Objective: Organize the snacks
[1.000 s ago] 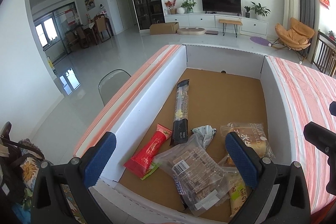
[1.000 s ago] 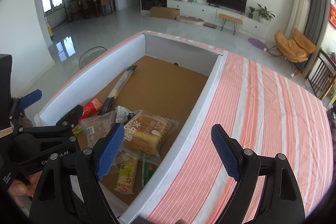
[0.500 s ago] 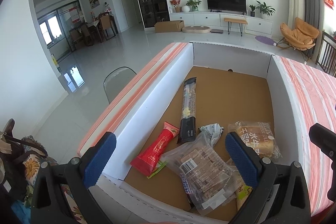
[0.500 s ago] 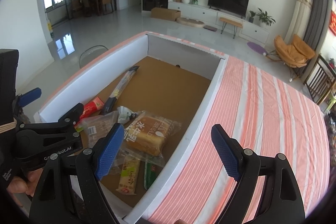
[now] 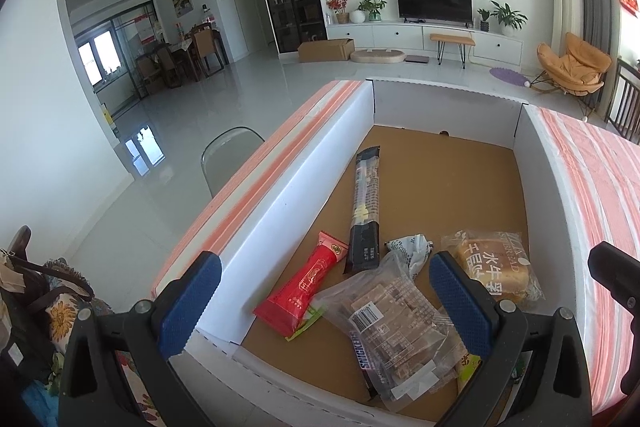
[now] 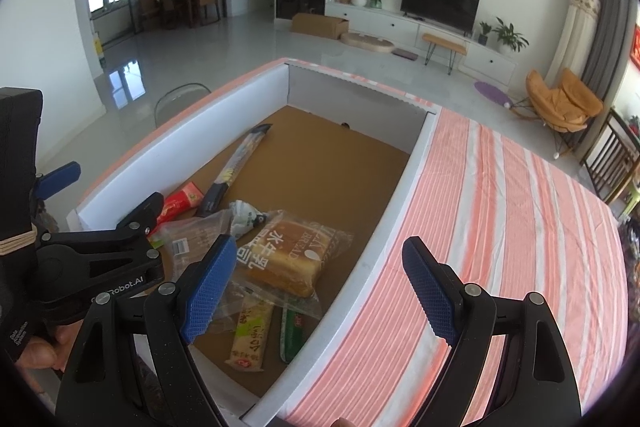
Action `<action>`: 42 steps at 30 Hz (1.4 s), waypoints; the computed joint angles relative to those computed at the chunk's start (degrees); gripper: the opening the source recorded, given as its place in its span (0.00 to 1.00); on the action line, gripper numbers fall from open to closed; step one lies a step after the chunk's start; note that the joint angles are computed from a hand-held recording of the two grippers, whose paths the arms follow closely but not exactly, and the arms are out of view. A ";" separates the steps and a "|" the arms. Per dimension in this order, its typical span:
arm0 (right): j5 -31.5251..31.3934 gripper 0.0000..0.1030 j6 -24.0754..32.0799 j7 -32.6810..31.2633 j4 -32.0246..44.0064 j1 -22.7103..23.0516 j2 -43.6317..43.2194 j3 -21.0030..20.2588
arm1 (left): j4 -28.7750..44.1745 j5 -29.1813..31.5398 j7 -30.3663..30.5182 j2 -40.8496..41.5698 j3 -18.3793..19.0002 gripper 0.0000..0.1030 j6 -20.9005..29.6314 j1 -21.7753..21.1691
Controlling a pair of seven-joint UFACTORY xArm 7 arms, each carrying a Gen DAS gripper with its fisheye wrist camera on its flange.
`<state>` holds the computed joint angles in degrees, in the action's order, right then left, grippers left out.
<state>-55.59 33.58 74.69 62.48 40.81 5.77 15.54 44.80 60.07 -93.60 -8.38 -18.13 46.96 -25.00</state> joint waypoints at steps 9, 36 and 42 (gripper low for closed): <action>0.90 0.85 -0.29 -1.13 0.90 0.39 0.83 -0.20 | -0.45 0.39 -0.23 -0.37 0.08 1.00 -0.52 0.28; 1.01 0.85 -0.44 -1.58 1.86 1.27 1.80 -0.69 | -0.48 -0.15 0.03 -0.67 -0.08 1.00 -0.78 0.59; 0.92 0.85 -0.46 -1.44 1.78 1.49 1.83 -0.80 | -1.07 0.42 -0.28 -1.08 0.41 1.00 -3.37 0.99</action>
